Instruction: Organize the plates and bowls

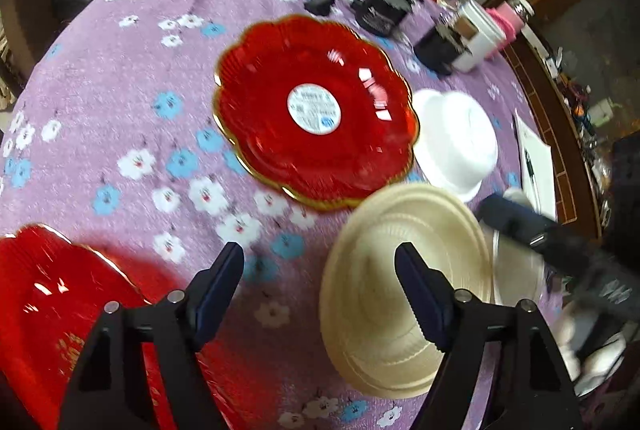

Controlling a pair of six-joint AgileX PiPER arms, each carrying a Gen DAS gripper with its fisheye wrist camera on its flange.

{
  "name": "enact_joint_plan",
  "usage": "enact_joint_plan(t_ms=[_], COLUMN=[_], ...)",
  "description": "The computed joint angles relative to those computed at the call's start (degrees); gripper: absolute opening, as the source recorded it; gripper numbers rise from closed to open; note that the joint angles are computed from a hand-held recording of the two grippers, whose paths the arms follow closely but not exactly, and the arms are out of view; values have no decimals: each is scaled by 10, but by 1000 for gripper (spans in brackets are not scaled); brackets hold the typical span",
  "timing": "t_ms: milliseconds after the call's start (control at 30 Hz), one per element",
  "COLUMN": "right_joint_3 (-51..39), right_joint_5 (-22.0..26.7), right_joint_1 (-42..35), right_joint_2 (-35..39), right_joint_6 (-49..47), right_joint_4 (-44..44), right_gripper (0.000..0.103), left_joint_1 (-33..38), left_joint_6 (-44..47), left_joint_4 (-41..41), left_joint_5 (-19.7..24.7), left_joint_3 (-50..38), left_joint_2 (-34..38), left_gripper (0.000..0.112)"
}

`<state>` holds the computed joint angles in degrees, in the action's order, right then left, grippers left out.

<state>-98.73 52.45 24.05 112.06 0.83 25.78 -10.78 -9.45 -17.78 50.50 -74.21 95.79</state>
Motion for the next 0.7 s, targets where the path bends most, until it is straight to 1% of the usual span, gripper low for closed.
enact_joint_plan(t_ms=[67, 133, 167, 200, 233, 267, 300, 367, 400, 433, 500, 567, 633, 667, 700], right_joint_3=[38, 90, 113, 140, 155, 171, 188, 214, 228, 242, 271, 295, 312, 314, 319], right_joint_5=[-16, -44, -60, -79, -91, -102, -112, -122, -125, -125, -125, -135, -144, -145, -148], right_joint_1=[-15, -42, -52, -64, -70, -75, -82, -92, -97, -109, -136, -147, -150, -149, -149], right_joint_2=[-35, -81, -103, -130, -146, -163, -177, -192, -197, -199, -201, -205, -208, -206, -208], right_joint_6=[-7, -26, -27, -13, 8, 34, 58, 111, 127, 124, 86, 66, 53, 49, 47], right_joint_4=[7, 35, 35, 13, -16, -50, -84, -155, -176, -174, -129, -108, -91, -84, -80], right_gripper=[73, 73, 73, 73, 73, 73, 73, 73, 73, 73, 73, 73, 73, 73, 73], left_joint_1=[-15, -26, -30, -37, -41, -46, -48, -44, -44, -46, -49, -46, -43, -45, -42], left_joint_6=[-4, -10, -12, -18, -24, -31, -29, -20, -23, -32, -46, -53, -65, -76, -85], left_joint_4=[7, 12, 16, 27, 37, 47, 49, 35, 35, 40, 48, 49, 61, 69, 74], left_joint_5=[-2, -4, -4, -3, -4, -7, -8, 0, 0, -1, -8, -19, -25, -24, -23], left_joint_3=[3, 5, 6, 6, 7, 10, 11, 11, 12, 13, 22, 34, 42, 38, 40], left_joint_2=[3, 7, 6, 6, 5, 1, 0, 3, 4, 3, -8, -25, -40, -37, -37], left_gripper=[77, 75, 69, 65, 63, 57, 48, 40, 40, 40, 40, 41, 46, 52, 53])
